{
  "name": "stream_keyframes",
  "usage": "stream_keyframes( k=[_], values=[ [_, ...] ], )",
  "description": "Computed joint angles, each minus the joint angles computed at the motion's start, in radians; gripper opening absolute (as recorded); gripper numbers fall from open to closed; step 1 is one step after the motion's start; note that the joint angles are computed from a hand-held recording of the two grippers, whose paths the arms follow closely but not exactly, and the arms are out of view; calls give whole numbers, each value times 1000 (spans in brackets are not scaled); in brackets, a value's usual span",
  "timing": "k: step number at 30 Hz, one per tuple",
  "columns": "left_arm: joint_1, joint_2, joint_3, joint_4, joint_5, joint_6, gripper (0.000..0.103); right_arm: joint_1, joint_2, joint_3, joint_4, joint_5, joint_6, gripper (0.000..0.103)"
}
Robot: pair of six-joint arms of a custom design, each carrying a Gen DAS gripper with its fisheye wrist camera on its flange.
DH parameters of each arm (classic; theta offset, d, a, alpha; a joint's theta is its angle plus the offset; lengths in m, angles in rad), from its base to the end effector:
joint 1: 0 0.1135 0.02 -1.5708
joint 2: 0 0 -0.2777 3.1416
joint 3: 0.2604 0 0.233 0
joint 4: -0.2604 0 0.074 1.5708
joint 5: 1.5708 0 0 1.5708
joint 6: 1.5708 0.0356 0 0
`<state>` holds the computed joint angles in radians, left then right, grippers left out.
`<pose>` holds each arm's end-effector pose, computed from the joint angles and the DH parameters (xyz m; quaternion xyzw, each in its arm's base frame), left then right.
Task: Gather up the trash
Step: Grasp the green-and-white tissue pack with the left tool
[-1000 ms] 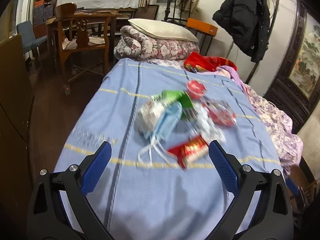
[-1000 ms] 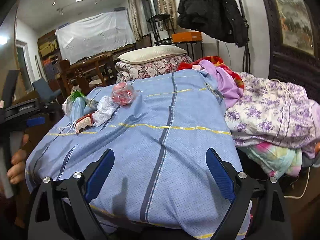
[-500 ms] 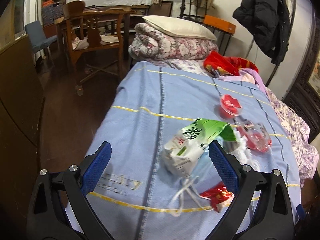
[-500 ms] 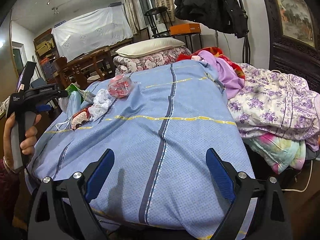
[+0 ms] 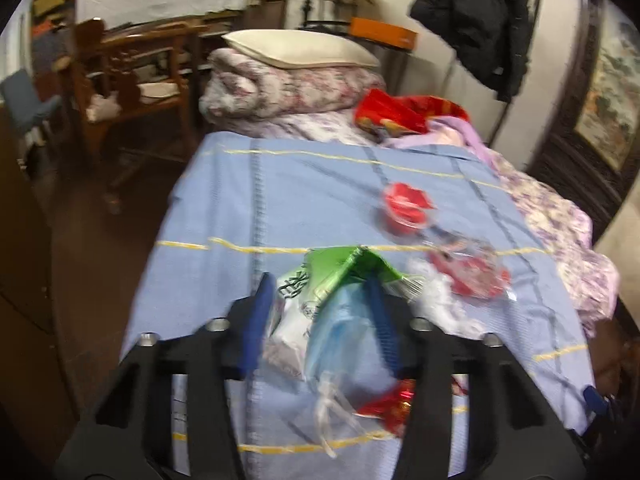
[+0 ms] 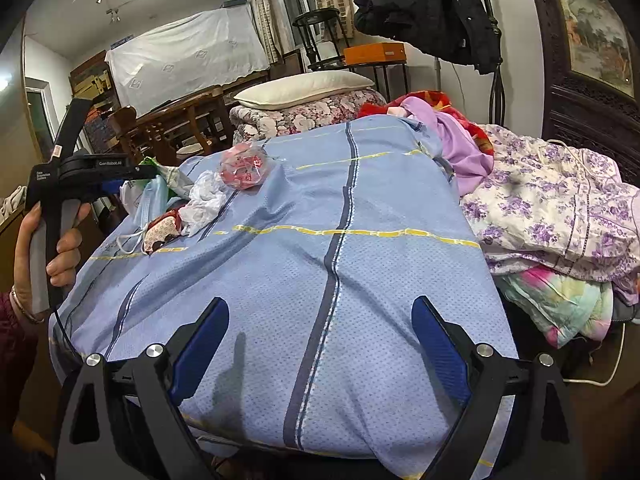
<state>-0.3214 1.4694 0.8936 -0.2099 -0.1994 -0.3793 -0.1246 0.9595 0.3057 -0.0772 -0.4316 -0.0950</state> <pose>0.2777 -0.0850 0.2405 -0.0647 0.9179 -0.0443 0.3891 0.1556 -0.0045 0.1806 -0.0741 0.8931 0.1507 0.4172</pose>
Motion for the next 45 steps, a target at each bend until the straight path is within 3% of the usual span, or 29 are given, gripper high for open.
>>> stream_keyframes(
  k=[2,5,13,16,21,25,27,29,31,33,35,40,45],
  values=[
    [-60,-23,-18,3,-36,-3,37,2,-1,1,-2,-1,0,91],
    [-136,-69,-47,-1,-13,-45,36,0,-2,0,-3,-4,-1,91],
    [-293,-160,-84,-64,-122,-113,37,-15,-7,1,-9,-11,-4,91],
    [-250,-155,-83,-86,-106,-114,39,-18,-6,2,-10,-13,-5,91],
    [-152,-128,-94,-80,-43,-123,58,-17,-6,2,-10,-13,-5,91],
    [-95,-92,-94,-62,10,-123,59,-17,-5,2,-11,-14,-4,91],
    [-79,-76,-84,-60,-8,-127,70,-20,-2,3,-10,-16,-8,91],
    [-43,-64,-82,-36,9,-127,71,-19,-2,3,-10,-16,-7,91],
    [-12,-51,-83,-12,49,-130,68,-18,-2,1,-8,-16,-9,91],
    [-8,-52,-97,17,70,-120,44,-11,-4,-1,-7,-15,-13,91],
    [-26,-49,-110,31,79,-101,27,0,-5,-7,0,-10,-16,91],
    [-84,-132,-172,25,-35,-118,27,28,-19,-13,5,18,-12,91],
    [-77,-311,-257,-63,-108,-162,27,42,-52,2,-30,31,-10,87]
  ],
)
